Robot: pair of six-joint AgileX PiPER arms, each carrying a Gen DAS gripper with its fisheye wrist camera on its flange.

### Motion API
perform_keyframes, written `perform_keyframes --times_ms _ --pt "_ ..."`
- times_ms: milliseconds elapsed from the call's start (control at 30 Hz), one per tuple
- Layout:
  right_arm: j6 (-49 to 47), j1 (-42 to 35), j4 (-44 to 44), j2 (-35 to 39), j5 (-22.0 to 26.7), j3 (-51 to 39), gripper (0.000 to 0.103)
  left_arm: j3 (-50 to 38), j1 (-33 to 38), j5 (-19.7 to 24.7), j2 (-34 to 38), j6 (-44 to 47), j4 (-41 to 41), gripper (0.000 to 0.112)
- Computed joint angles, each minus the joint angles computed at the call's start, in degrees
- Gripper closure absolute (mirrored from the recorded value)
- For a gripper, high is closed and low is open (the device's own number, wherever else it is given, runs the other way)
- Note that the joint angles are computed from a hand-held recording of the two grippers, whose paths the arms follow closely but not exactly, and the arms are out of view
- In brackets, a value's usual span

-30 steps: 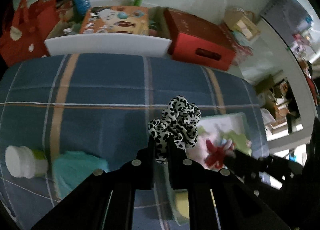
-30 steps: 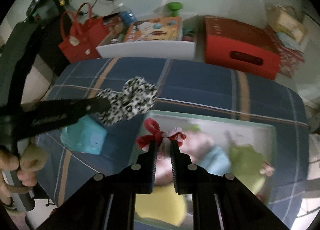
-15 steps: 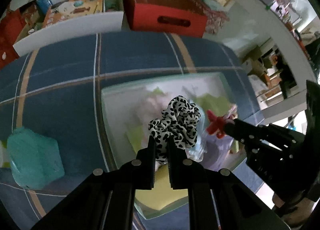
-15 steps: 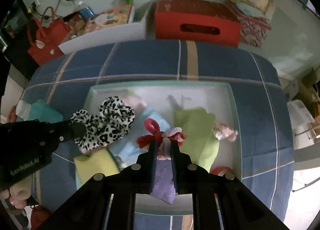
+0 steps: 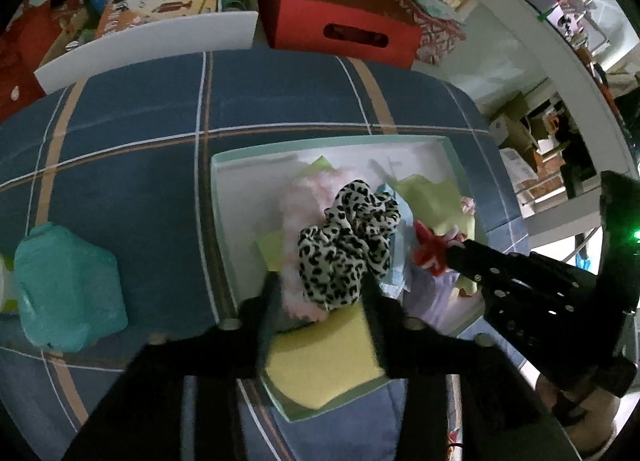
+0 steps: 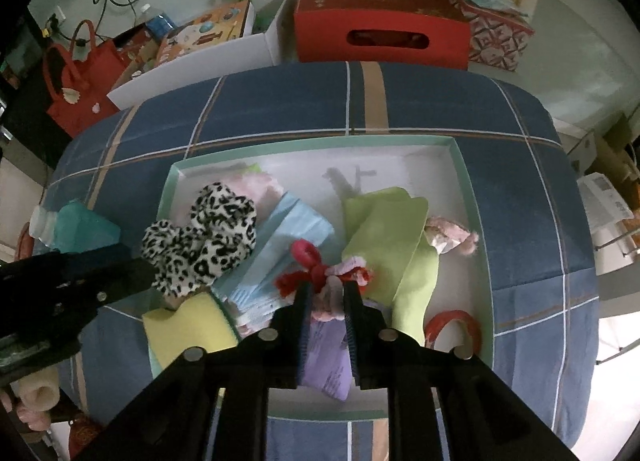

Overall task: Organize soft objects
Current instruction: 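Open both tools to drop the scrunchie and hair tie into the tray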

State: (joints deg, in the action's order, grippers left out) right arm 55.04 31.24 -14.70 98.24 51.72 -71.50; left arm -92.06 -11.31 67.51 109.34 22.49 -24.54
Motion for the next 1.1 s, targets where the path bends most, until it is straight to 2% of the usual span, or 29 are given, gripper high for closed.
perform_keyframes --times_ms 67,167,200,300,367,400,467,533,633,700,767,900,1000,1100 --pt "0.9 1.1 -0.8 -0.4 0.7 -0.1 0.077 0.9 1.3 0.6 -1.2 1.1 -1.2 0.061" --pt "3.4 2.7 -2.5 -1.3 1.7 -0.1 0.061 3.4 2.0 -0.9 -3.3 1.3 -0.7 0.047" --pt "4.4 3.3 -3.1 -1.6 1.9 0.1 0.057 4.5 2.3 -1.7 -4.2 1.6 -0.7 0.046" --pt "7.4 5.9 -5.1 -2.4 2.6 0.5 0.056 8.6 4.0 -3.7 -7.1 3.3 -2.2 0.039" --pt "10.4 8.2 -6.9 -2.7 3.0 1.1 0.051 12.0 5.0 -6.0 -9.2 4.6 -2.9 0.029" --pt "12.0 9.4 -7.7 -2.8 3.0 1.5 0.046 14.2 5.7 -7.5 -10.6 5.4 -3.3 0.028" --pt "15.6 12.0 -9.8 -2.7 2.8 2.3 0.042 18.7 6.9 -10.3 -12.9 7.0 -4.5 0.022" --pt "17.7 14.0 -10.7 -2.2 2.2 2.8 0.035 22.5 8.0 -12.6 -14.5 8.3 -5.3 0.021" --pt "20.5 16.4 -11.1 -1.4 0.4 3.8 0.031 27.8 9.5 -16.4 -17.3 9.8 -5.3 0.021" --pt "22.1 18.1 -11.9 -0.5 0.9 3.5 0.025 31.2 10.3 -19.9 -19.8 10.4 -4.4 0.019" --pt "24.0 20.3 -13.6 0.6 1.9 3.0 0.019 33.8 11.3 -22.9 -21.7 11.2 -3.9 0.011" --pt "27.6 23.9 -16.1 2.4 2.7 2.3 0.006 38.5 13.9 -27.1 -24.7 14.0 -3.2 0.01" --pt "31.0 26.1 -18.0 3.7 2.9 1.6 0.003 41.8 14.7 -30.9 -26.7 15.6 -1.9 0.01" --pt "33.9 28.1 -19.9 5.9 4.7 0.1 0.001 43.7 17.0 -31.9 -27.0 18.5 -4.0 0.01"
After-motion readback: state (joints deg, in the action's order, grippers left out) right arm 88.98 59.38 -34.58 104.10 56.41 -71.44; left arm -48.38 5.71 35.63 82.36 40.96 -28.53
